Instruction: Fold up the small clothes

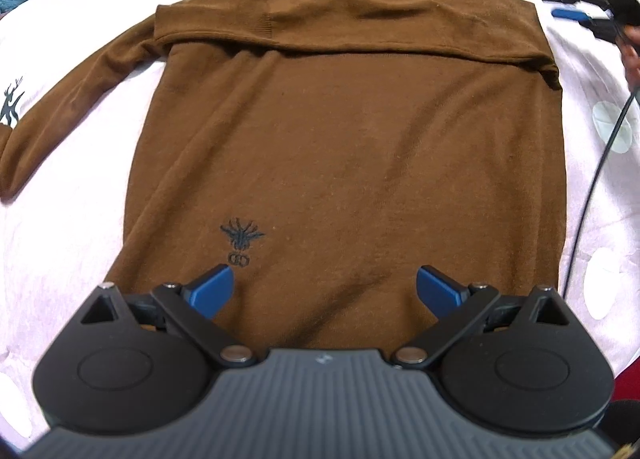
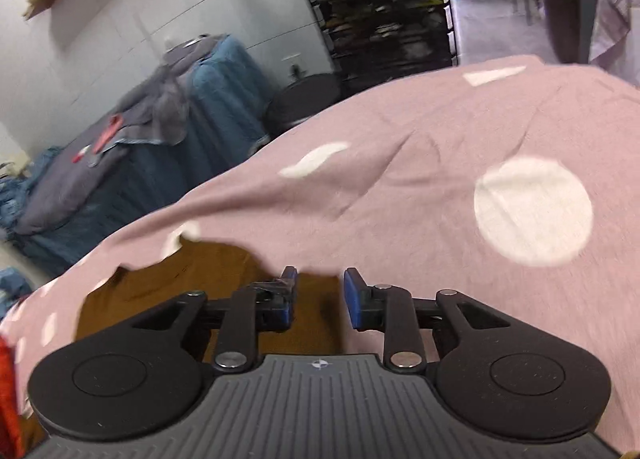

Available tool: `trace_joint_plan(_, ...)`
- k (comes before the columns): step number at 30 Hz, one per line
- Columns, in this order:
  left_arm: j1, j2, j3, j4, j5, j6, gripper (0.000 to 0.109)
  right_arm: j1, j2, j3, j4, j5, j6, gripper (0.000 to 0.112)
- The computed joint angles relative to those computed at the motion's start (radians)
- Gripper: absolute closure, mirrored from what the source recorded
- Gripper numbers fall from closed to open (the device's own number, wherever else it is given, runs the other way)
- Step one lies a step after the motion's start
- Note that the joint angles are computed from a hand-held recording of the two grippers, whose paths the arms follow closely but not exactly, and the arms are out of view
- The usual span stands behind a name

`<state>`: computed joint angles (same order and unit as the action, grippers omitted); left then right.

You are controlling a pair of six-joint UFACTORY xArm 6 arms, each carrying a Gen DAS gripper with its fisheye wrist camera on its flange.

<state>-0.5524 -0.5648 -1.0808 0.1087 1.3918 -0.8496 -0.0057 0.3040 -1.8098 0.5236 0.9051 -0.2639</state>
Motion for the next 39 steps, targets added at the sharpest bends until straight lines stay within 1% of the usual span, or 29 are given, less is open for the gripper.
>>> trace_joint_plan(2, 0.004, -0.004, 0.006, -0.002, -0.001, -0.005, 0.009, -0.019, -0.065, 0.070, 0.037, 0.049, -0.037, 0.064)
trace_joint_plan(3, 0.007, -0.007, 0.009, -0.003, 0.000, -0.007, 0.009, -0.030, -0.096, 0.101, 0.062, 0.086, -0.068, 0.058)
trace_joint_plan(4, 0.009, -0.011, 0.011, -0.004, 0.003, -0.009, 0.009, -0.041, -0.133, 0.141, 0.080, 0.116, -0.101, 0.056)
trace_joint_plan(6, 0.015, -0.022, 0.022, -0.007, 0.007, -0.007, 0.009, -0.047, -0.213, 0.240, 0.069, 0.132, -0.141, 0.044)
trace_joint_plan(9, 0.027, -0.041, 0.038, -0.012, 0.012, -0.005, 0.009, -0.052, -0.300, 0.353, 0.054, 0.162, -0.199, 0.043)
trace_joint_plan(10, 0.031, -0.047, 0.044, -0.015, 0.013, -0.006, 0.009, -0.048, -0.319, 0.383, 0.046, 0.158, -0.213, 0.044)
trace_joint_plan(12, 0.040, -0.062, 0.055, -0.018, 0.015, -0.008, 0.009, -0.029, -0.344, 0.433, 0.016, 0.102, -0.204, 0.055)
trace_joint_plan(13, 0.041, -0.070, 0.058, -0.011, 0.018, -0.009, 0.009, -0.021, -0.345, 0.446, 0.015, 0.069, -0.196, 0.057)
trace_joint_plan(14, 0.039, -0.077, 0.060, 0.001, 0.022, -0.012, 0.009, -0.014, -0.340, 0.448, 0.004, 0.043, -0.178, 0.063)
trace_joint_plan(15, 0.037, -0.086, 0.063, 0.016, 0.025, -0.016, 0.009, -0.005, -0.331, 0.441, -0.019, 0.026, -0.155, 0.075)
trace_joint_plan(16, 0.037, -0.096, 0.068, 0.030, 0.026, -0.022, 0.009, 0.000, -0.321, 0.430, -0.036, 0.019, -0.145, 0.082)
trace_joint_plan(17, 0.040, -0.107, 0.073, 0.039, 0.030, -0.029, 0.009, 0.004, -0.309, 0.414, -0.044, 0.023, -0.148, 0.100)
trace_joint_plan(18, 0.046, -0.116, 0.076, 0.044, 0.038, -0.036, 0.009, 0.006, -0.299, 0.399, -0.049, 0.033, -0.153, 0.109)
trace_joint_plan(20, 0.059, -0.139, 0.085, 0.058, 0.059, -0.059, 0.009, 0.016, -0.299, 0.398, -0.138, 0.021, -0.120, 0.110)
trace_joint_plan(22, 0.060, -0.170, 0.100, 0.092, 0.085, -0.086, 0.009, 0.008, -0.298, 0.394, -0.147, 0.039, -0.100, 0.110)
trace_joint_plan(24, 0.059, -0.199, 0.113, 0.127, 0.119, -0.108, 0.009, 0.010, -0.294, 0.371, -0.171, 0.073, -0.075, 0.105)
trace_joint_plan(25, 0.053, -0.215, 0.121, 0.150, 0.137, -0.124, 0.009, 0.018, -0.305, 0.375, -0.200, 0.065, -0.053, 0.082)
trace_joint_plan(26, 0.046, -0.230, 0.128, 0.176, 0.159, -0.143, 0.009, 0.032, -0.327, 0.392, -0.255, 0.034, -0.016, 0.051)
trace_joint_plan(27, 0.045, -0.247, 0.136, 0.197, 0.181, -0.156, 0.009, 0.047, -0.356, 0.417, -0.303, -0.007, 0.005, 0.033)
trace_joint_plan(28, 0.044, -0.264, 0.145, 0.214, 0.204, -0.175, 0.009, 0.062, -0.383, 0.441, -0.322, -0.051, 0.000, 0.033)
trace_joint_plan(29, 0.046, -0.281, 0.155, 0.226, 0.225, -0.198, 0.009, 0.077, -0.404, 0.454, -0.314, -0.076, -0.025, 0.033)
trace_joint_plan(30, 0.051, -0.300, 0.165, 0.234, 0.243, -0.221, 0.009, 0.093, -0.415, 0.450, -0.282, -0.074, -0.057, 0.033)
trace_joint_plan(32, 0.071, -0.342, 0.191, 0.235, 0.262, -0.258, 0.009, 0.133, -0.419, 0.416, -0.182, -0.013, -0.136, 0.033)
trace_joint_plan(34, 0.091, -0.382, 0.212, 0.232, 0.279, -0.275, 0.009, 0.189, -0.413, 0.375, -0.077, 0.075, -0.209, 0.033)
trace_joint_plan(37, 0.103, -0.434, 0.241, 0.234, 0.292, -0.280, 0.009, 0.295, -0.384, 0.318, 0.058, 0.191, -0.261, 0.033)
trace_joint_plan(39, 0.111, -0.461, 0.258, 0.225, 0.290, -0.264, 0.008, 0.378, -0.345, 0.273, 0.120, 0.232, -0.255, 0.039)
